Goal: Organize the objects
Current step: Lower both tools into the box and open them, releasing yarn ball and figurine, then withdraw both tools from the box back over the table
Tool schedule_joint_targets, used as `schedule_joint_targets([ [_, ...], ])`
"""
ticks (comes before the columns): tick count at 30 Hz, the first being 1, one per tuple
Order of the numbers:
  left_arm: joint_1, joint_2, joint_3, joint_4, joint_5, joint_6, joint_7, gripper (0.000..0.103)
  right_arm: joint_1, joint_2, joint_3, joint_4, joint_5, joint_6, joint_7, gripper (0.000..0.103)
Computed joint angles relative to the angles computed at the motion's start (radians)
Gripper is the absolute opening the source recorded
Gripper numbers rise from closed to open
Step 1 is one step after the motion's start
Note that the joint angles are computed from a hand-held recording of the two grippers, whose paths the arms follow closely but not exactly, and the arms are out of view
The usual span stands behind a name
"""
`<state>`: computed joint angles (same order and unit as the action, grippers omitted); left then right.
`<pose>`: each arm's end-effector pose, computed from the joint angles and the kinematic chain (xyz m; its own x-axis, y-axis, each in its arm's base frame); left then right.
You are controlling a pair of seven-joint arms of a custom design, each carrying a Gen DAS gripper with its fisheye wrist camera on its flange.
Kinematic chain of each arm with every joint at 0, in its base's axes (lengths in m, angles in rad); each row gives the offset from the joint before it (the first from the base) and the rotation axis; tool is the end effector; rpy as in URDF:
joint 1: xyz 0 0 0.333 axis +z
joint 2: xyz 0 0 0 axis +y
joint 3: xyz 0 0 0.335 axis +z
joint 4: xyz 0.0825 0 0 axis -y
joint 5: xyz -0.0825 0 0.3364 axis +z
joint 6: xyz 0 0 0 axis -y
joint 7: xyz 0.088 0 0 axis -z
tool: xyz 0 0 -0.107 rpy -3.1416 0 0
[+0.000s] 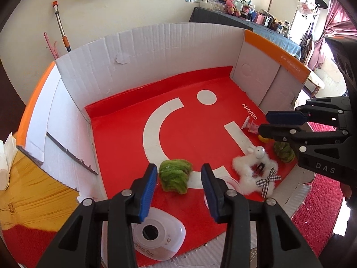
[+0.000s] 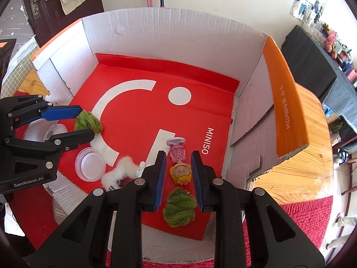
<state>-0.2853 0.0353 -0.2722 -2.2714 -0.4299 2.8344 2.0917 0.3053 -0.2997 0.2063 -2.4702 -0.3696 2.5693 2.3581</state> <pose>0.4580 -0.2588 0.4491 -0.6558 -0.7527 0.0585 -0.6564 0.5301 -0.5368 0.3670 0.2190 0.4871 -0.0055 -0.9997 0.0243 -0.8806 -0.0067 -0.4738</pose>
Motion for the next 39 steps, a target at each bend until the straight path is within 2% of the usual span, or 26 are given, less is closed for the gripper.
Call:
schedule_joint_targets([
  [12,-0.039,-0.091,0.021,-0.078,-0.125,0.072,0.042,0.051,0.002,-0.071,0.05,-0.012,-0.046,0.021,0.059,0.022],
  [15,-0.061,-0.123,0.034,-0.108,-0.172,0.096,0.06,0.056,0.004,-0.098,0.058,-0.025,-0.05,0.03,0.071,0.023],
  [18,-0.093,-0.159,0.05,-0.148,-0.207,0.14,0.073,0.06,-0.009,-0.119,0.082,-0.038,-0.069,0.046,0.106,0.03],
  [19,-0.105,-0.171,0.056,-0.161,-0.216,0.153,0.076,0.061,-0.011,-0.132,0.087,-0.047,-0.074,0.05,0.118,0.036],
  [20,-0.118,-0.184,0.064,-0.175,-0.227,0.167,0.081,0.062,-0.028,-0.12,0.105,-0.046,-0.097,0.07,0.149,0.054],
  [22,-0.145,-0.203,0.08,-0.2,-0.242,0.192,0.083,0.062,-0.039,-0.139,0.124,-0.061,-0.128,0.085,0.188,0.066],
  [28,-0.245,-0.27,0.143,-0.278,-0.303,0.261,0.09,0.075,-0.046,-0.21,0.171,-0.108,-0.169,0.098,0.281,0.066],
  [31,-0.295,-0.308,0.169,-0.328,-0.298,0.315,0.062,0.08,-0.044,-0.251,0.197,-0.135,-0.178,0.102,0.321,0.074],
  [34,-0.381,-0.347,0.224,-0.379,-0.314,0.372,0.052,0.085,-0.047,-0.285,0.23,-0.154,-0.189,0.094,0.361,0.075],
  [39,-0.407,-0.392,0.216,-0.459,-0.28,0.45,-0.022,0.09,-0.061,-0.334,0.283,-0.189,-0.215,0.107,0.448,0.082],
])
